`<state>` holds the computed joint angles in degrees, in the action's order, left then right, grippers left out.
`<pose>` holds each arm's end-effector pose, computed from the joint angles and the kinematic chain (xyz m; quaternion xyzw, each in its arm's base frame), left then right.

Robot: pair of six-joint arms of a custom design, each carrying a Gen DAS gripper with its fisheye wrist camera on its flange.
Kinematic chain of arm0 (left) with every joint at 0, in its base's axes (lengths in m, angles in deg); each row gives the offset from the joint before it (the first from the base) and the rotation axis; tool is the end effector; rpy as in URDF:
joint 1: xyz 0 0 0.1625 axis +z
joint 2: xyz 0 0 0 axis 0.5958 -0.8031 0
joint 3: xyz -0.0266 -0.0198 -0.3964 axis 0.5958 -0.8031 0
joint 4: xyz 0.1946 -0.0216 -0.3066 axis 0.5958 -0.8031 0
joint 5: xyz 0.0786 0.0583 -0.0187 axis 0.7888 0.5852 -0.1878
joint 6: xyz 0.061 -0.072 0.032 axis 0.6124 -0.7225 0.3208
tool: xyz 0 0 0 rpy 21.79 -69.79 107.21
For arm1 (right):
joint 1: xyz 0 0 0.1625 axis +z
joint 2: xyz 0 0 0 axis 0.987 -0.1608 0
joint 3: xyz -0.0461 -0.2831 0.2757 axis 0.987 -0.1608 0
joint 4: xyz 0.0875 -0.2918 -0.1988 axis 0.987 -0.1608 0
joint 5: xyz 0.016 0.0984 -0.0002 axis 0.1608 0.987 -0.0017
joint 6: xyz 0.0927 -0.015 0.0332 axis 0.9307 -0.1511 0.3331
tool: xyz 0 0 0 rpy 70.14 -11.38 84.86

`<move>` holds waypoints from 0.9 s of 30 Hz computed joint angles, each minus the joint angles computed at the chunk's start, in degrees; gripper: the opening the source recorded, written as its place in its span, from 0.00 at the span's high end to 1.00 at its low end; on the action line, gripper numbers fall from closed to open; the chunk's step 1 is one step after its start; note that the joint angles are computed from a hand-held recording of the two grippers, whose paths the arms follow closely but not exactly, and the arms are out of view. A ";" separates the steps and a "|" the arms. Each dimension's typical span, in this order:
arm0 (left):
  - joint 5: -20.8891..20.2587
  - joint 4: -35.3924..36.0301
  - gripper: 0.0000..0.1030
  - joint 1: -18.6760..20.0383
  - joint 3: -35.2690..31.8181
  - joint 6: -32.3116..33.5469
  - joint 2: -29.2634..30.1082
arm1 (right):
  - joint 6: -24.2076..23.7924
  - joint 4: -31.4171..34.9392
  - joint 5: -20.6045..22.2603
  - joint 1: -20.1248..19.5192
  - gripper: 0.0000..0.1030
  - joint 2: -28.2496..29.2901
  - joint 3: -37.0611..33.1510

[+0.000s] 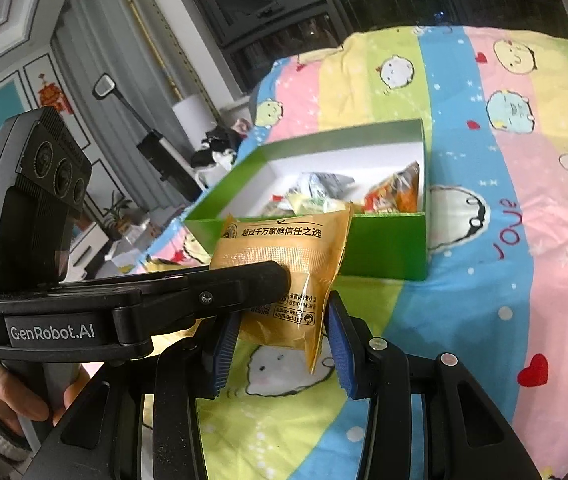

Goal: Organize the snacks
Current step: 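Grasp the orange bread packet with the left gripper and lift it, then carry the orange packet over the green box, lower it and open the left gripper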

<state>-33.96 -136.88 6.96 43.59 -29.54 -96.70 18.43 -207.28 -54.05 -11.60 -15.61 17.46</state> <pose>-0.3529 -0.6018 -0.0961 0.1103 0.9280 -0.3224 0.1506 -0.0628 -0.6187 0.2545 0.3484 -0.9007 0.2574 0.0339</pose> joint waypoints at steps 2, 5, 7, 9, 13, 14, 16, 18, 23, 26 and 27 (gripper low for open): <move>0.48 -0.41 0.53 -0.26 0.45 0.30 -0.43 | 0.16 -0.23 0.39 0.21 0.57 -0.15 0.06; 1.37 -1.37 0.53 -0.75 0.98 0.91 -0.81 | 0.02 -0.70 1.38 0.36 0.57 -0.66 0.69; 1.89 -1.80 0.53 -1.05 1.18 1.38 -0.89 | -0.23 -0.94 1.80 0.43 0.57 -0.89 0.95; 2.22 -2.03 0.53 -1.19 1.39 1.56 -0.98 | -0.34 -1.10 2.04 0.52 0.57 -0.96 1.04; 2.76 -1.21 0.53 -1.34 1.21 1.78 -1.01 | -0.31 -0.89 2.56 0.37 0.57 -0.88 0.99; 2.72 -1.51 0.53 -1.33 1.20 1.93 -0.88 | -0.35 -0.97 2.44 0.44 0.57 -0.89 0.99; 2.58 -1.10 0.53 -1.21 0.60 1.88 -0.58 | -0.32 -1.22 2.35 0.41 0.57 -0.86 0.99; 2.63 -0.57 0.53 -1.18 -0.18 2.34 -0.23 | 0.13 -0.97 2.48 0.27 0.57 -0.80 0.70; 3.04 -0.86 0.53 -1.31 -1.96 3.76 0.30 | 1.03 -1.80 3.10 0.61 0.57 -0.83 0.28; 3.88 -1.34 0.53 -1.33 -3.08 6.10 0.48 | 1.88 -1.90 3.75 1.17 0.57 -0.39 -0.61; 3.84 -1.64 0.53 -1.14 -3.27 6.43 0.47 | 2.01 -2.22 3.46 1.50 0.57 -0.22 -0.80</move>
<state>-30.12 -138.52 5.83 40.32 -23.11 -96.23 20.44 -209.50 -50.59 -10.10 -15.84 16.66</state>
